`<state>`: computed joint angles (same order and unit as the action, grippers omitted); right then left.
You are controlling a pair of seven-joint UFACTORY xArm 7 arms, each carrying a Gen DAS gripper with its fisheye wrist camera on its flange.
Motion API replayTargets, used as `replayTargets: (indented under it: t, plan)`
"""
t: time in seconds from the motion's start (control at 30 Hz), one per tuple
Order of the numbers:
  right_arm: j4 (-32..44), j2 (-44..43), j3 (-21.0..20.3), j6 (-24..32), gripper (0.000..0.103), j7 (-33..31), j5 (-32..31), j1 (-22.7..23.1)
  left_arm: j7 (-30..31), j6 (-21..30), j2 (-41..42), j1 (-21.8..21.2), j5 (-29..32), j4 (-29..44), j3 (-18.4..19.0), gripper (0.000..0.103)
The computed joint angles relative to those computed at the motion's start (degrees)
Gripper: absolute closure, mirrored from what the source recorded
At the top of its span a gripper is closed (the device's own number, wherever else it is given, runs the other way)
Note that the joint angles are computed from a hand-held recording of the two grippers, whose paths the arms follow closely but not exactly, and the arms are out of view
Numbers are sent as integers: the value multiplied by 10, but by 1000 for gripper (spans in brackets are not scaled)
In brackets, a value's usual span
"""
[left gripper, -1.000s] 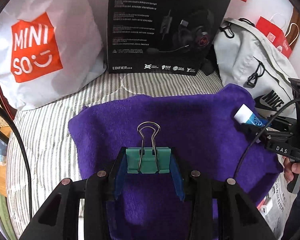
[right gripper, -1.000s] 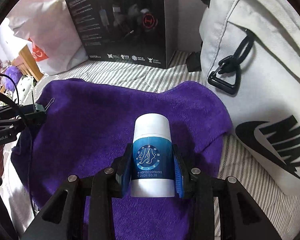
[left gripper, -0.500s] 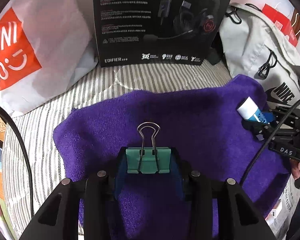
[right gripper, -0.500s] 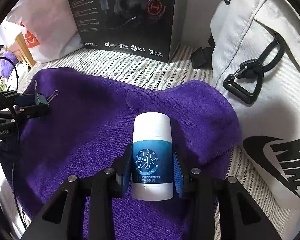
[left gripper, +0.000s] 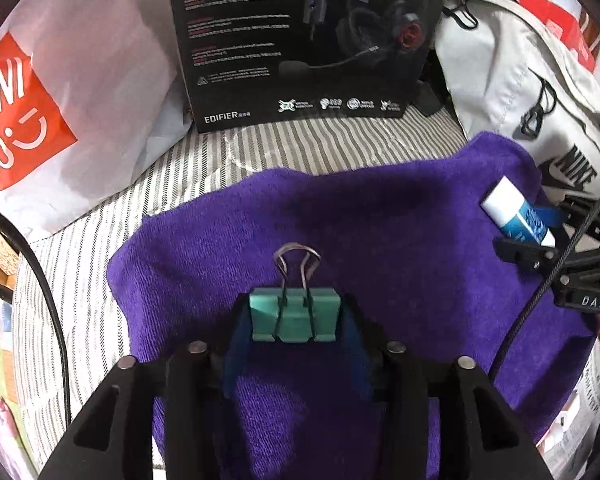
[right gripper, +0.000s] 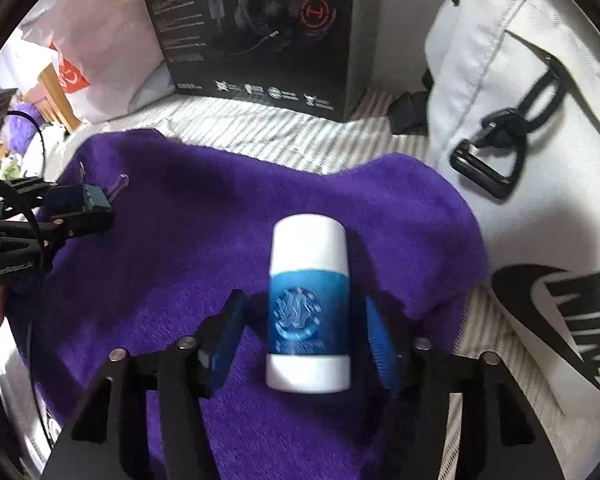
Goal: Organize rigid objects
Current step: 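Lower and release the clip with the left tool while the right tool releases the stick on the towel, then grasp the black Grand Reserve tube upright with the left tool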
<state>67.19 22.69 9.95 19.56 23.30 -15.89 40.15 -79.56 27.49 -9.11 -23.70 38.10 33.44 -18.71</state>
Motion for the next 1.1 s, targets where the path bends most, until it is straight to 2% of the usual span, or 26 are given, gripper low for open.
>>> replayTargets:
  t: [0.1,0.2,0.3,0.4,0.57,0.7,0.87,1.0,1.1]
  plan:
    - [-19,-17,1,-5,43,9,4,-2,-5,23,3,-9,0,6,-9,45]
    - [-49,-46,4,-9,43,23,6,-5,-11,34,-9,-19,-19,-1,-9,45]
    - [-87,-85,6,-12,43,49,-1,-4,-30,68,-35,-32,-38,-9,-24,45]
    - [-135,-135,14,-22,38,84,-9,-8,-47,82,-76,-49,-58,-25,-41,45]
    - [-206,-214,47,-39,36,117,-1,-28,-65,136,-138,-81,-101,-29,-90,45]
    - [-261,-277,74,-62,34,161,8,-42,-114,195,-173,-113,-135,-25,-134,45]
    - [-332,-356,133,-78,29,263,-25,-82,-183,185,-168,-142,-158,-34,-168,45]
    - [-368,-381,127,-90,29,255,19,-62,-222,172,-129,-155,-159,-30,-174,45]
    - [-379,-409,159,-73,29,275,3,-82,-247,147,-95,-160,-140,-24,-169,45]
